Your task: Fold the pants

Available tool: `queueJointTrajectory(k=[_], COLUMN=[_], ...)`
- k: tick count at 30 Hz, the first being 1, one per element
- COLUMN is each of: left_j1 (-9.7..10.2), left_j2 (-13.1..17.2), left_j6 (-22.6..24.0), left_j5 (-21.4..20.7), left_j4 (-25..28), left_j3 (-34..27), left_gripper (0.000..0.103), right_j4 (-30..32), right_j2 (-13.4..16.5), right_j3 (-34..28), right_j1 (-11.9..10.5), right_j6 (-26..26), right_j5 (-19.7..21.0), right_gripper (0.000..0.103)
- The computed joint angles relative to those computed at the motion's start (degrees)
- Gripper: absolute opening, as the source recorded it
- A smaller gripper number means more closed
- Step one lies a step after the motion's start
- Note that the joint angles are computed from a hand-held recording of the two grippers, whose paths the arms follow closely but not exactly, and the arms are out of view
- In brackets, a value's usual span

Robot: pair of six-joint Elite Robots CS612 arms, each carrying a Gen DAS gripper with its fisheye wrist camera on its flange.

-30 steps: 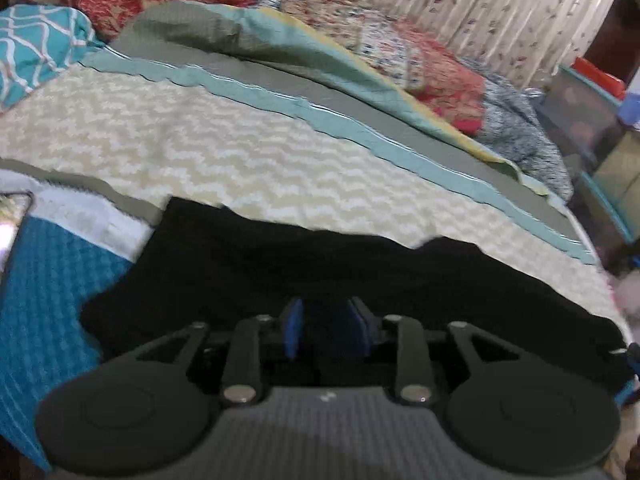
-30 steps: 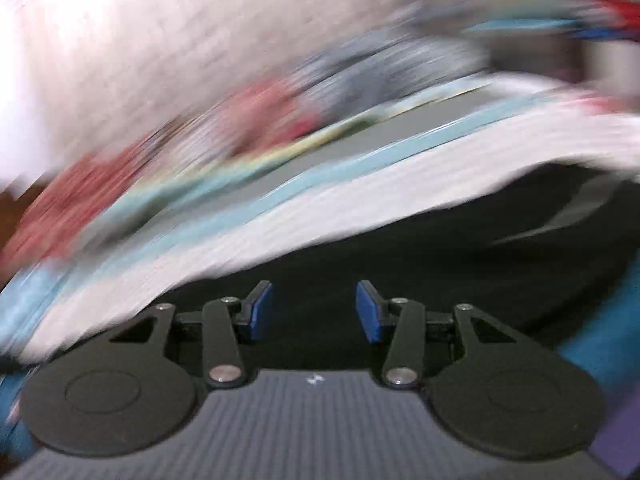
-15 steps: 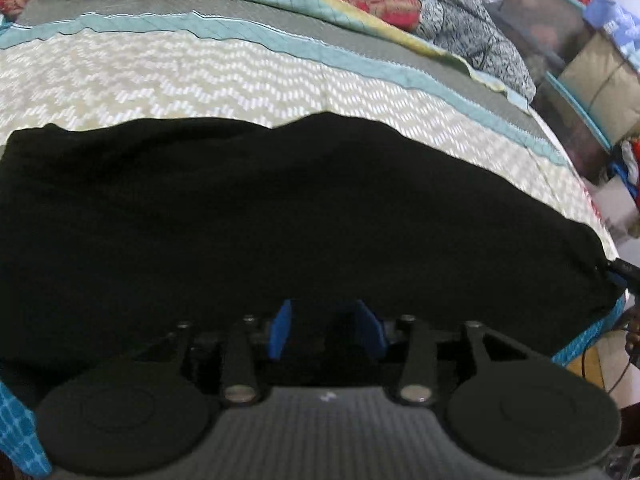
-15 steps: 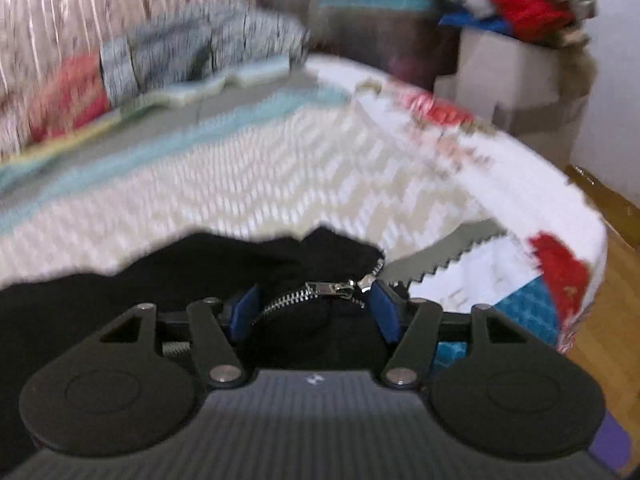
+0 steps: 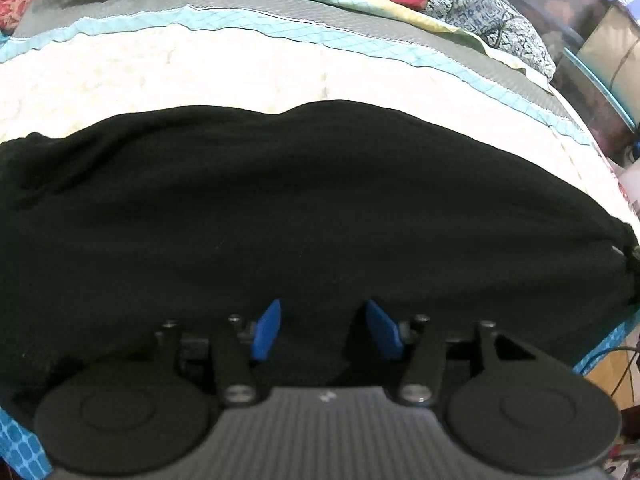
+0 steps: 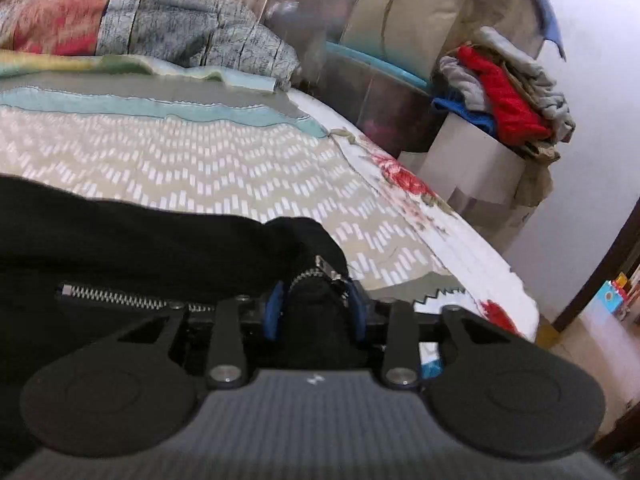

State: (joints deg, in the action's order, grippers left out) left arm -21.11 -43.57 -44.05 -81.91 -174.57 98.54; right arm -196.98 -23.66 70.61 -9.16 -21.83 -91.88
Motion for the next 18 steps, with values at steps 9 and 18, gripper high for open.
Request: queueJointTrajectory(k=[9, 18], left_j1=[-0.20, -1.36], left_j2=[0.09, -0.89], left_j6=[1.96, 2.66], left_j5=[-0.12, 3.66], left_j4=[-1.55, 3.17], left_j3=[0.27, 0.33], left_gripper=[0.056, 0.057], right_j4=[-4.14, -2.44], right_j2=[-6.24, -9.33], right_j3=[8.79, 14.64], right_j1=[-5.22, -5.50], right_j6=[26.31, 31.52], right_j5=[11.23, 29.10], right_gripper=[0.068, 0.066])
